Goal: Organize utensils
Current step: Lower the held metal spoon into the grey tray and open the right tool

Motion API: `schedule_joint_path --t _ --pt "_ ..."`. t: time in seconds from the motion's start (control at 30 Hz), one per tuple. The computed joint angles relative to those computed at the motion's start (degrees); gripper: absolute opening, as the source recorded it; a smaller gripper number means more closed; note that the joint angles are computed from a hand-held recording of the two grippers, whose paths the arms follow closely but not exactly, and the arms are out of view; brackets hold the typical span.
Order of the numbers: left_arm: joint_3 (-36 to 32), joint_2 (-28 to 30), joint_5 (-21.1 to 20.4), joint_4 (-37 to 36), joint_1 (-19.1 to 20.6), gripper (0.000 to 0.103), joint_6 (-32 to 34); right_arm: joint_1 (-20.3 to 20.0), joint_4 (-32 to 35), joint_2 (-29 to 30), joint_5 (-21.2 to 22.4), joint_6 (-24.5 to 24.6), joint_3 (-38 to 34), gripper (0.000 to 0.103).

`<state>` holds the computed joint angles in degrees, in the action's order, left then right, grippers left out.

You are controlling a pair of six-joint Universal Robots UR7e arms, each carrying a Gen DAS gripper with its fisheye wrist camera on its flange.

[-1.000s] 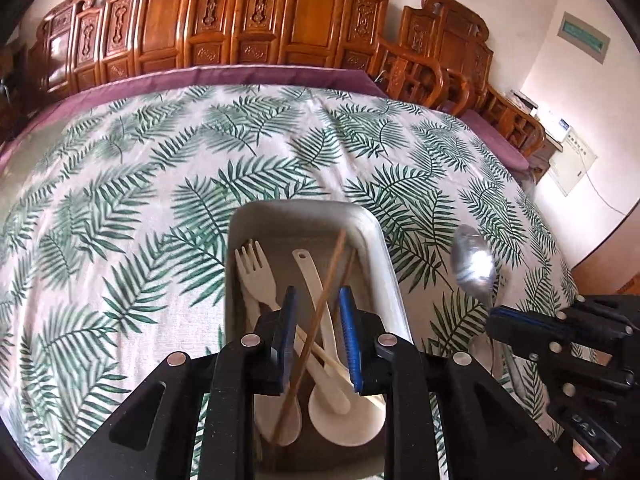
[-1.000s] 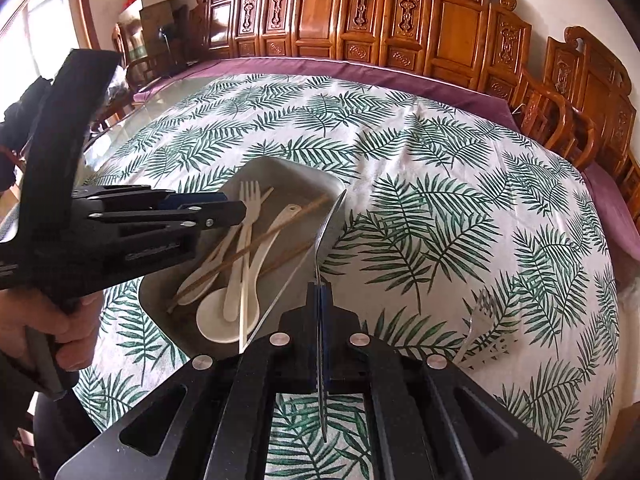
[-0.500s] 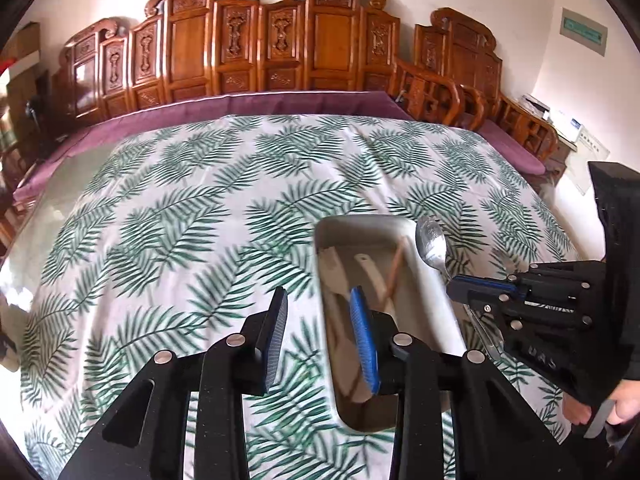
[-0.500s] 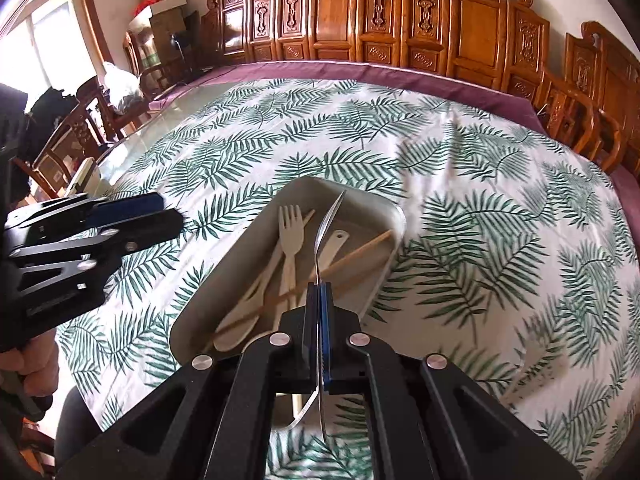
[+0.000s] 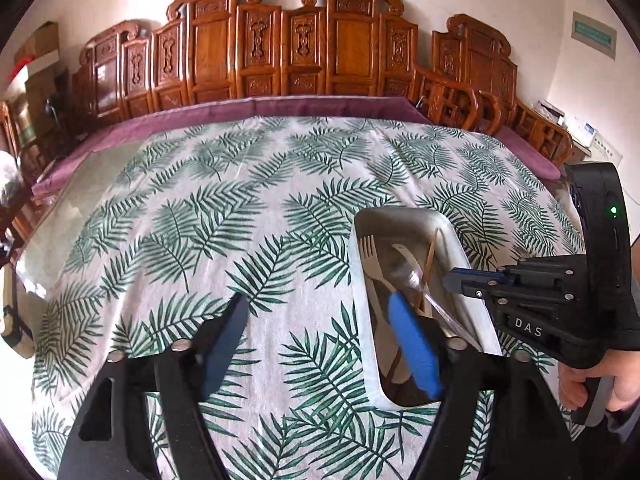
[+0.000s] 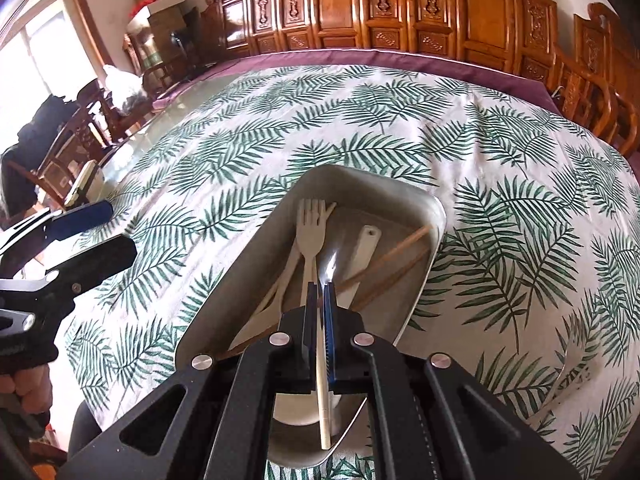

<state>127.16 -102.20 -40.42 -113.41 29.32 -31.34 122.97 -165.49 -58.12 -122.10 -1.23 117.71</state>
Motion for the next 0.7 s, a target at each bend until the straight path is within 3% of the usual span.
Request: schedule_joint_path --t 0.2,0.33,0.7 --pt "0.3 -0.1 0.7 1.7 -1.4 0.085 -1.8 1.1 -2.6 -2.7 -2.9 -3.4 2.7 0.006" --pt "0.6 0.3 0.5 2.1 -3.0 0.086 -2.6 1.4 -3.8 -6.6 -5.2 -5.4 5.8 0.006" --pt "1.5 4.6 -2.5 -2.3 -7.2 0.087 -2.5 -0.7 -1.0 -21.2 -8.6 -5.2 14.0 0.006"
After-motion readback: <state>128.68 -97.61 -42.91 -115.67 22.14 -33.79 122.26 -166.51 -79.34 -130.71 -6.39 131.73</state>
